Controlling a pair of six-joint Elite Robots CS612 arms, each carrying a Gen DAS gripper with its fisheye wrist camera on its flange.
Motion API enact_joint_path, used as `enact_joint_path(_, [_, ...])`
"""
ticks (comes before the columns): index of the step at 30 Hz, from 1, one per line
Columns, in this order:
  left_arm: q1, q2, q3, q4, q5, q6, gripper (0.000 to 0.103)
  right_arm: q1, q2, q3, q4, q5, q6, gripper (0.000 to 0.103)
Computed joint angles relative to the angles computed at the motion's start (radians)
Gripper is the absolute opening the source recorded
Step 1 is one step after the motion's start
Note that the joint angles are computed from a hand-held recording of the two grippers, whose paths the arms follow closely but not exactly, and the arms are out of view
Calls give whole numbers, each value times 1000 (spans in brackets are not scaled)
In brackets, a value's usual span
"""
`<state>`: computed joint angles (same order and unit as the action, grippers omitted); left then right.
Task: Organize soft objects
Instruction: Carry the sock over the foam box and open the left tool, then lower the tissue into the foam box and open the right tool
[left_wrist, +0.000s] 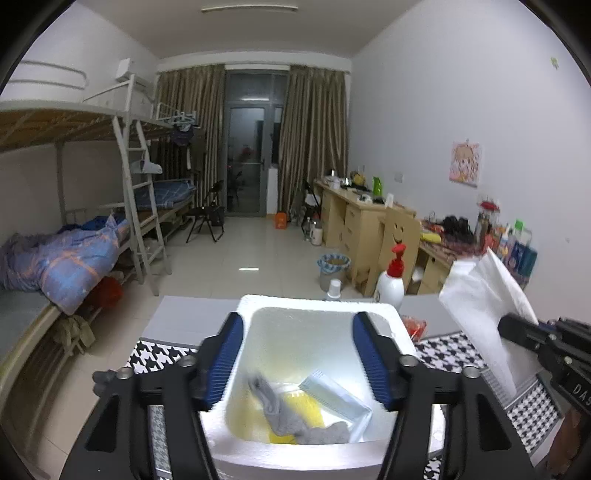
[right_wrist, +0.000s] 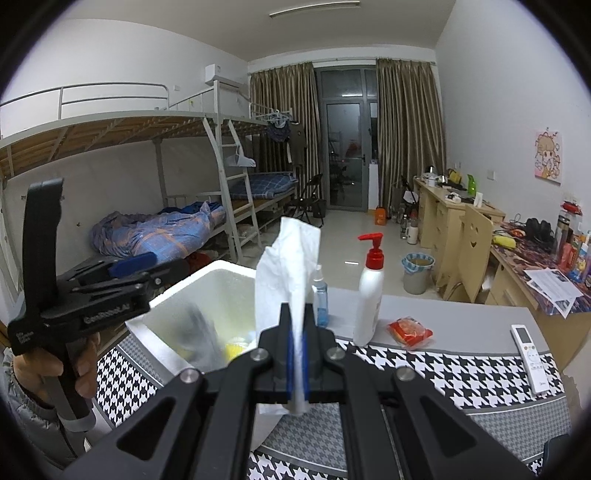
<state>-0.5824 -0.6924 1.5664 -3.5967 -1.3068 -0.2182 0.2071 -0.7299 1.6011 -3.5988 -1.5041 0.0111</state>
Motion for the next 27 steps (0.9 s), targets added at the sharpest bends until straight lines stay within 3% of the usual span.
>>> enact_joint_path(4, [-1, -2, 9, -26, 29, -22, 87, 5, 1, -5, 7, -9, 4, 6])
enact_joint_path(9, [-8, -4, 22, -70, 68, -12, 98, 7, 4, -12, 8, -7, 1, 6])
enact_joint_path(27, [-16, -9, 54, -130, 180, 2, 102, 16, 18, -51, 50, 37, -14, 6])
